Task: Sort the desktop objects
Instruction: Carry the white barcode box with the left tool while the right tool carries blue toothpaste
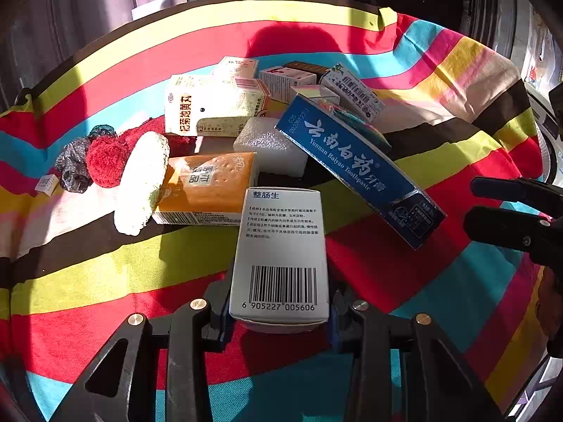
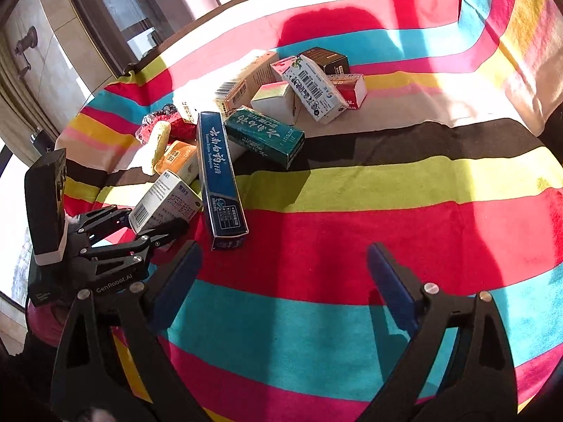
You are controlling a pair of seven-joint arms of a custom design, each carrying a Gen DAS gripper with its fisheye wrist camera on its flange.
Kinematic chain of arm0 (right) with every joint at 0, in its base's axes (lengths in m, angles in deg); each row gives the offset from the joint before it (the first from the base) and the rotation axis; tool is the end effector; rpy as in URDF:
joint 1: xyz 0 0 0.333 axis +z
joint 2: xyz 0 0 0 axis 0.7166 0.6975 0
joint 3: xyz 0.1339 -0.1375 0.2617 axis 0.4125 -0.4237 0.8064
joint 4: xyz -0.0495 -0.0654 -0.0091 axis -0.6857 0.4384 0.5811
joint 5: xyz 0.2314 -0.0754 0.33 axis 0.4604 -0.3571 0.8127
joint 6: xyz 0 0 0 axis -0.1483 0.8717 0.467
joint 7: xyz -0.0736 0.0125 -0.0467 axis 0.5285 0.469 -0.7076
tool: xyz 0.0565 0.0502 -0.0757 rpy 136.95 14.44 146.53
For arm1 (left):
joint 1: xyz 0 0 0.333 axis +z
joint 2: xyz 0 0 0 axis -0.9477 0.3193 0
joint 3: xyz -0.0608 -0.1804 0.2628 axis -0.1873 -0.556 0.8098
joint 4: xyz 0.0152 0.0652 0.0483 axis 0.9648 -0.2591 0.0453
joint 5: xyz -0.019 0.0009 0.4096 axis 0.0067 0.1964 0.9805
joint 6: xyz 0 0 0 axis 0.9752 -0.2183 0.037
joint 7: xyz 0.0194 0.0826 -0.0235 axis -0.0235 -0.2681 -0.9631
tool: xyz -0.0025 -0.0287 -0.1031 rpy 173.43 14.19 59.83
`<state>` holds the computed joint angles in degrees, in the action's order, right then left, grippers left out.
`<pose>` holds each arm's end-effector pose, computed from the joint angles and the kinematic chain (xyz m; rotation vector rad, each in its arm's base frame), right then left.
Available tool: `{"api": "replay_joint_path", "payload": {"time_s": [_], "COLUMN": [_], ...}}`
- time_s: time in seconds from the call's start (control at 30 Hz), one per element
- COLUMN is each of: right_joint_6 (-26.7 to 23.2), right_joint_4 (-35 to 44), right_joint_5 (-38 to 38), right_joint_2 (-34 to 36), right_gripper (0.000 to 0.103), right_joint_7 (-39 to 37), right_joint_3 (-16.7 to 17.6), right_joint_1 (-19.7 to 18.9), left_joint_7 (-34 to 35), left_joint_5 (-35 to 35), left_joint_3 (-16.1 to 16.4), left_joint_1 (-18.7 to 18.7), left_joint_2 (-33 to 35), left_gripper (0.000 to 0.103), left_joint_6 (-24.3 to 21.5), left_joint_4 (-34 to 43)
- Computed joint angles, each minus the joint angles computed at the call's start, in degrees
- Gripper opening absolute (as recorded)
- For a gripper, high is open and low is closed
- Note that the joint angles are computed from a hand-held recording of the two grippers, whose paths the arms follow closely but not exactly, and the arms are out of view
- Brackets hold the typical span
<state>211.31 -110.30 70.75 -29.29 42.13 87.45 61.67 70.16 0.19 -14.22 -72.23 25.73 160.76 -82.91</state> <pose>0.6078 0.2525 0.5362 -1.9732 1.3261 -0.1845 0.5385 -0.1067 0.5059 -1.6938 2.0097 -0.6348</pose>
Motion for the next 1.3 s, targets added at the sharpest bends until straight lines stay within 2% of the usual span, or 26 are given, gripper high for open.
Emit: {"api": "replay_joint_path", "payload": {"time_s": [0.1,0.23,0.3,0.33,0.4,0.43,0.47,0.5,0.53,0.6,0.63,0.73,0.83,0.97,1.2,1.3], "right_joint_6": [1.31,0.63,-2.45,-3.84,-6.05,-5.47,-5.72,-7.33,-7.15,-4.53,-4.13,-1.88,-0.18,1.09,4.65,5.42], "right_joint_4": [2.15,7.46,11.8,13.92,17.59,18.05,18.41,19.1,18.57,15.33,14.02,9.25,4.87,1.13,-10.25,-15.46], "right_joint_5": [-8.71,-28.46,-40.03,-43.82,-46.02,-47.46,-49.95,-52.7,-52.79,-42.79,-39.55,-42.72,-38.52,-39.77,-35.86,-34.63], "right_joint_2": [1.43,6.03,9.31,10.91,13.78,14.31,14.45,14.68,14.24,12.12,11.14,7.78,4.36,1.32,-7.42,-11.67], "right_gripper": [0.095,0.094,0.081,0.078,0.073,0.071,0.065,0.04,0.041,0.041,0.041,0.041,0.041,0.041,0.041,0.041], "right_joint_7": [1.37,11.94,19.16,21.67,22.55,23.76,26.08,28.8,29.9,24.08,22.36,24.89,22.46,23.59,21.9,22.16], "right_joint_3": [0.18,-1.88,-4.04,-4.62,-4.09,-4.32,-5.24,-6.26,-6.09,-1.33,-0.25,-1.96,-0.61,-1.12,-1.07,-1.74], "right_joint_1": [2.31,6.87,9.88,10.81,10.79,11.03,11.79,12.71,12.33,7.08,5.79,6.91,5.3,5.63,5.19,5.07], "left_joint_7": [-2.79,-3.87,-5.34,-5.28,-5.15,-5.5,-6.15,-6.83,-7.94,-9.8,-10.77,-12.73,-14.66,-16.44,-13.67,-13.03], "left_joint_5": [1.21,-0.15,0.76,0.47,-0.19,0.06,0.52,0.9,1.59,3.38,4.7,6.1,8.22,9.45,4.72,4.07], "left_joint_3": [-0.04,0.74,0.06,0.24,0.41,0.19,-0.19,-0.49,-1.01,-1.65,-2.07,-2.12,-2.77,-3.19,-2.62,-3.93], "left_joint_1": [1.47,2.63,4.04,4.16,4.26,4.6,4.98,5.24,5.56,6.12,6.46,6.65,7.1,6.96,2.97,2.14], "left_joint_2": [-3.35,-6.38,-6.73,-6.8,-6.98,-6.74,-6.48,-6.17,-5.67,-5.38,-5.26,-5.62,-6.0,-7.33,-11.53,-12.81], "left_gripper": [0.04,0.04,0.04,0.04,0.041,0.041,0.041,0.041,0.041,0.04,0.04,0.04,0.04,0.04,0.04,0.04], "left_joint_6": [0.15,0.25,0.35,0.61,0.65,0.99,0.92,0.83,0.53,0.95,1.15,1.93,1.71,1.39,1.18,1.41], "left_joint_4": [-3.38,-6.39,-6.78,-6.95,-7.13,-7.0,-6.73,-6.38,-5.78,-5.66,-5.61,-6.26,-6.48,-7.67,-11.58,-12.74]}}
